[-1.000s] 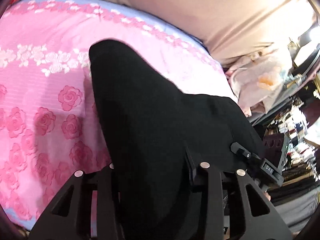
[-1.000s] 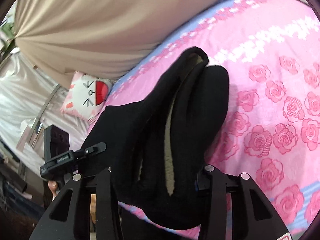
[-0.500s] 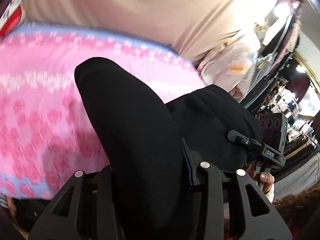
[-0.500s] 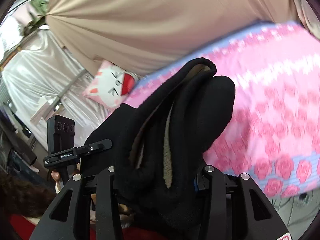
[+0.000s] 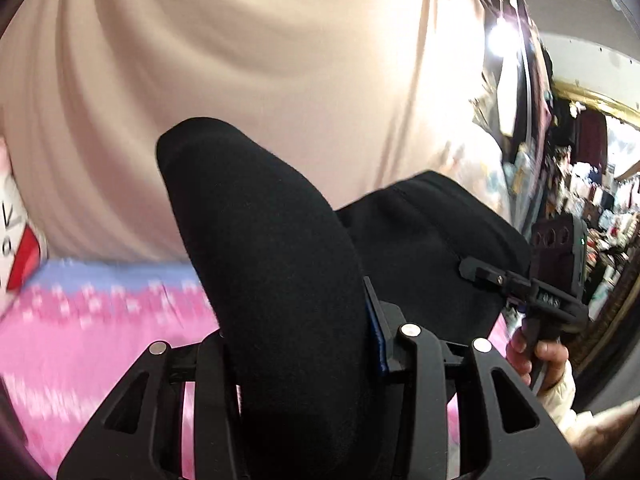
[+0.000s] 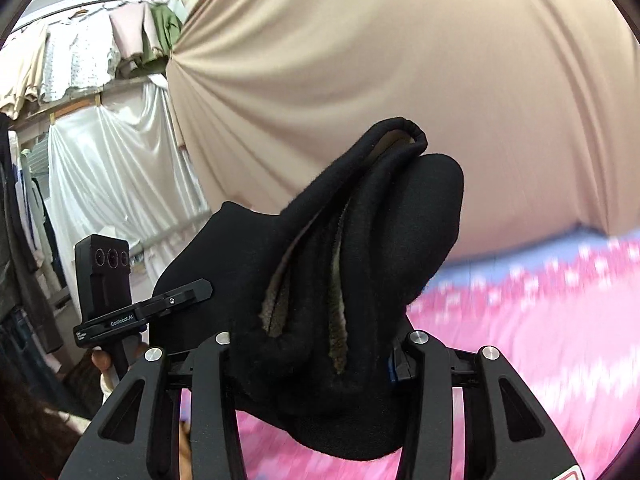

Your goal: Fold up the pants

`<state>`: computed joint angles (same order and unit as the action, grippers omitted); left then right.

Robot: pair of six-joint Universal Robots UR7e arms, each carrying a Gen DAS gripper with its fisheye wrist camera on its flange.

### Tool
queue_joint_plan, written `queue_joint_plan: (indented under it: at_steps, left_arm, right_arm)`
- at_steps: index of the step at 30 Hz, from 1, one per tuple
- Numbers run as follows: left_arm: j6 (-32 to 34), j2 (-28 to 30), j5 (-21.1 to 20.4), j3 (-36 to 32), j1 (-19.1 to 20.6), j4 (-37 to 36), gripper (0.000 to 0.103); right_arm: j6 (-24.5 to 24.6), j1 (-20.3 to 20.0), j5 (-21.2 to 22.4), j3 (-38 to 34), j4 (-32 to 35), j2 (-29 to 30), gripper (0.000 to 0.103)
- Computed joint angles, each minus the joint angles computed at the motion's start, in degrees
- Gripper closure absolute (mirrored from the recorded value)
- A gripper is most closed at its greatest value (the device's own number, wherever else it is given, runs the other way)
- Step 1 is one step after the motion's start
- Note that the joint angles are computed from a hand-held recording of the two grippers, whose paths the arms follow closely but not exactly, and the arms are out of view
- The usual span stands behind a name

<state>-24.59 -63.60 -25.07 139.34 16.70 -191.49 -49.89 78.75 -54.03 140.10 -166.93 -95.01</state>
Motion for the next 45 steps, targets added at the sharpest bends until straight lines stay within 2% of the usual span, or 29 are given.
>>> queue_joint_plan:
  at_steps: [4,6,8,10,11,12,14,15,16,17,18,20,22,24,25,26,28,29,30,31,32,34,35,36,38,41,43,45]
  left_arm:
    - [21.59,6.68,-2.24,-7.40,8.94,-19.83,0.064]
    - [29.83,10.88,-5.26,-12.22,15.13,-27.65,0.061]
    - [35.29,14.78,-8.30,-16.90,21.26,-31.47,0.058]
    - [36.02,19.07,-10.81,-22.31,28.84,-31.33,0.046]
    - [35.60,22.16,-10.07,-25.91,33.04,-30.43,0.033]
    - [34.41,24.20,-8.74,-28.39,35.89,-28.50,0.019]
    - [25.31,26.34,-2.85,-31.53,40.61,-18.17,0.027]
    - [19.31,25.83,-3.08,-30.98,43.43,-12.17,0.034]
    - [13.53,24.08,-5.72,-29.12,45.44,-8.51,0.035]
    - [9.77,22.17,-8.62,-27.23,46.37,-7.26,0.035]
    - [6.23,19.78,-10.98,-24.42,46.67,-8.40,0.035]
    - [4.88,18.30,-11.07,-22.30,45.44,-11.95,0.034]
    - [6.58,17.76,-11.59,-22.56,43.31,-14.06,0.031]
    - [8.63,18.85,-12.10,-24.63,41.32,-13.78,0.005]
    - [9.23,19.84,-11.42,-25.89,40.75,-13.04,0.005]
    - [9.13,20.92,-10.42,-27.14,40.23,-11.55,0.005]
    - [8.60,23.71,-9.17,-30.83,41.08,-4.04,0.005]
    - [7.36,24.22,-8.68,-32.09,42.01,0.15,0.005]
    - [6.11,26.03,-8.17,-33.95,43.65,4.02,0.005]
    - [5.54,27.57,-9.55,-35.00,45.74,5.49,0.005]
    - [5.30,27.51,-10.82,-35.06,46.16,4.56,0.005]
    - [5.61,26.47,-10.41,-33.42,45.22,2.76,0.005]
    - [5.89,25.79,-10.56,-32.83,44.86,3.20,0.005]
    - [5.57,24.97,-10.06,-31.14,43.84,1.23,0.005]
    - [3.25,23.91,-9.29,-28.74,42.78,0.45,0.005]
    - [-0.52,22.12,-11.23,-25.70,43.42,1.80,0.005]
    - [-1.75,20.80,-14.43,-23.02,44.03,0.71,0.005]
    - [-0.01,20.69,-13.59,-21.77,43.38,-0.22,0.005]
  right_arm:
    - [5.38,3.79,-1.35,-8.46,-10.56,13.38,0.060]
    - [6.93,4.28,-2.09,-14.18,-14.81,21.62,0.056]
    - [8.77,3.70,-2.70,-20.51,-15.57,29.23,0.051]
    - [12.29,2.58,-4.17,-26.41,-15.84,36.07,0.046]
    - [14.73,2.17,-6.81,-29.73,-15.19,39.34,0.039]
    - [17.49,1.85,-11.86,-33.91,-14.50,43.59,0.039]
    - [22.76,0.62,-23.65,-39.89,-13.71,49.47,0.039]
    - [24.63,0.17,-27.04,-40.84,-12.99,49.98,0.041]
    - [26.63,-0.84,-28.03,-40.92,-11.71,49.20,0.042]
    - [26.53,-1.39,-26.71,-40.30,-11.97,48.47,0.051]
    - [24.68,-0.83,-27.75,-38.52,-14.63,46.73,0.061]
    - [18.99,1.73,-30.78,-35.23,-21.50,44.97,0.065]
    - [15.49,4.05,-29.45,-33.94,-20.89,44.05,0.070]
    - [13.51,6.39,-30.00,-34.67,-20.29,45.64,0.072]
    - [12.80,7.44,-31.59,-35.71,-21.36,47.51,0.072]
    - [11.96,8.23,-33.83,-37.23,-22.35,49.45,0.072]
    - [12.27,8.80,-41.78,-41.26,-25.53,54.41,0.075]
    - [12.41,8.37,-44.15,-41.42,-26.19,55.17,0.082]
    - [11.25,7.18,-44.12,-41.83,-25.91,55.88,0.083]
    - [9.72,6.37,-41.70,-40.63,-26.93,55.25,0.083]
    - [8.24,6.31,-41.32,-39.68,-25.72,53.93,0.080]
    - [6.97,6.60,-40.62,-37.20,-25.97,51.55,0.070]
    - [7.56,6.25,-39.28,-35.91,-27.57,50.58,0.050]
    - [8.35,6.02,-39.20,-35.54,-28.57,50.17,0.039]
    - [9.67,5.54,-41.13,-36.23,-27.36,49.62,0.039]
    - [8.61,5.28,-49.09,-38.56,-30.69,51.27,0.045]
    - [4.26,5.52,-53.68,-39.19,-33.35,52.26,0.054]
    - [2.60,5.04,-53.24,-39.25,-28.37,51.70,0.067]
